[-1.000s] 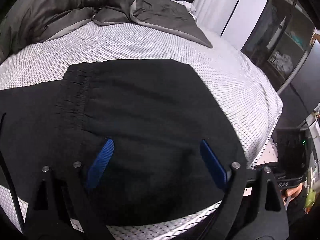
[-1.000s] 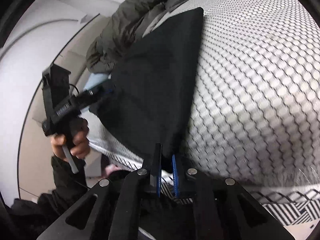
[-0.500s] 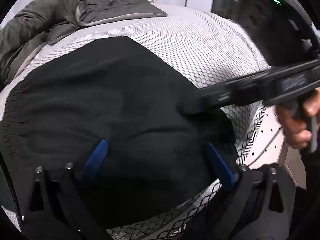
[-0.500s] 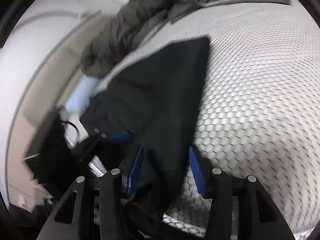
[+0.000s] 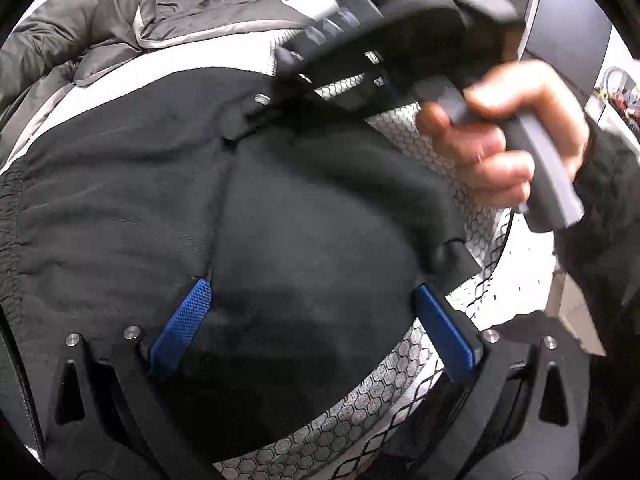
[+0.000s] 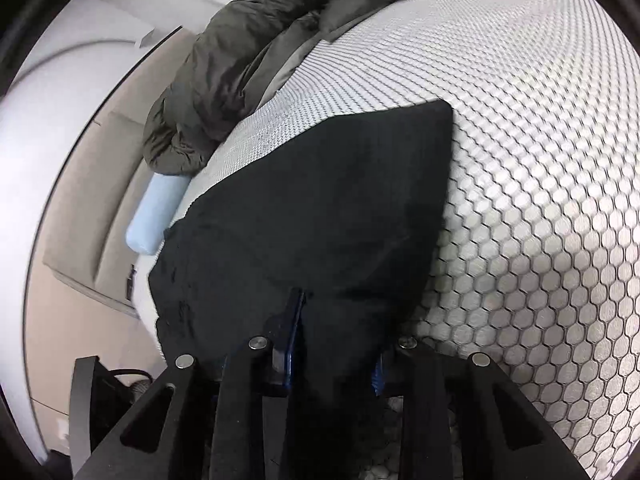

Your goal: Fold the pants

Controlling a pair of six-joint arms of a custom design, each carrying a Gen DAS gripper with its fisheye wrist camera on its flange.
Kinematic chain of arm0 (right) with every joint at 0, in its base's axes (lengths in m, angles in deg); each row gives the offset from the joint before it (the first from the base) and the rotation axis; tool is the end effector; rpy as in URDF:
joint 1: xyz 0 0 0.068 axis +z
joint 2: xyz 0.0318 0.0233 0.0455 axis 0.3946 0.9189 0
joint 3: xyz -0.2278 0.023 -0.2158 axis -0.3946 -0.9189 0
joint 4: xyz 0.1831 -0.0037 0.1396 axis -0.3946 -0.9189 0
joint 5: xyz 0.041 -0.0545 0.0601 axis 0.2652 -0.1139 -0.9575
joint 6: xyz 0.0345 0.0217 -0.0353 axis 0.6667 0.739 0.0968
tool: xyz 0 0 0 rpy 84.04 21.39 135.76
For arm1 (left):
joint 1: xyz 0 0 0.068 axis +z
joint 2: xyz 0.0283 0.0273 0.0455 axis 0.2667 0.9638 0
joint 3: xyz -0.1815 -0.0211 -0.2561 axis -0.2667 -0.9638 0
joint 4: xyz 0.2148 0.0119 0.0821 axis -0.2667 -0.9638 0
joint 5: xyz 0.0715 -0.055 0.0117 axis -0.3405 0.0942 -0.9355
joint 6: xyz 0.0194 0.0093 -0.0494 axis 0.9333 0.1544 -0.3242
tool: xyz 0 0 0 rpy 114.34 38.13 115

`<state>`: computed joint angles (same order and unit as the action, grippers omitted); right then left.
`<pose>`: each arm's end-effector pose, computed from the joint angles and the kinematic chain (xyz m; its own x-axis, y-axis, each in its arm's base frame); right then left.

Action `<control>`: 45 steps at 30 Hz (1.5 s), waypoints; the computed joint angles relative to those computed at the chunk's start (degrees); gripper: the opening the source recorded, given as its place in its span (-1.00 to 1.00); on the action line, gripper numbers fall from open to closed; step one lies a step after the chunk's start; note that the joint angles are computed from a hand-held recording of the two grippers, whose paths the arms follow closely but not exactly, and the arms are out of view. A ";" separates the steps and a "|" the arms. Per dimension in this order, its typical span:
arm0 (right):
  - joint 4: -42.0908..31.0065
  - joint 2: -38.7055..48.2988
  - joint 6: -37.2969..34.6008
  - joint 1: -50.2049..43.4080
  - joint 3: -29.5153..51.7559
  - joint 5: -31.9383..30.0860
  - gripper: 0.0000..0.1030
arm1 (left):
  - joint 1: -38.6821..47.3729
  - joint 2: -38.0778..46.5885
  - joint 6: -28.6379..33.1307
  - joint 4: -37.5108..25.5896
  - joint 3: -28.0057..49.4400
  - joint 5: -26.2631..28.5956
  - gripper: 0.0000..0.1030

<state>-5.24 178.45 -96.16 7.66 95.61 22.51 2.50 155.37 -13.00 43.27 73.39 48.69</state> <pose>0.4151 -0.0882 0.0914 -0.8831 0.1039 -0.4575 -0.2345 0.7468 0.6223 0.2216 -0.0667 0.1350 -0.5498 0.5582 -0.6214 0.7571 0.6473 -0.0884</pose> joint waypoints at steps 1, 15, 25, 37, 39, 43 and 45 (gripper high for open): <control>1.65 -0.62 -0.26 -0.18 -1.51 0.61 -0.49 | 1.22 -0.20 0.40 -1.29 0.98 1.79 0.94; -4.73 -9.22 -24.94 -12.36 -20.27 -3.30 -0.29 | -2.80 -2.48 -10.15 3.43 0.88 -4.79 0.92; 5.23 -8.36 -11.60 -4.34 -16.90 2.06 -0.28 | -11.24 -0.88 -10.07 7.13 -2.58 -15.81 0.98; 2.92 8.14 12.12 0.46 14.53 0.54 -0.54 | -9.88 2.62 -7.72 7.40 -0.32 -13.07 0.98; 4.01 8.01 12.97 1.40 16.57 2.94 -0.54 | -9.49 2.67 -6.99 7.41 -0.36 -12.63 0.98; 0.91 7.84 7.89 3.64 20.54 12.35 -0.51 | -9.03 2.66 -7.02 7.30 -0.26 -11.78 0.98; -0.66 7.25 6.51 4.11 21.02 14.46 -0.41 | -8.93 2.77 -7.29 8.56 -0.40 -11.55 0.99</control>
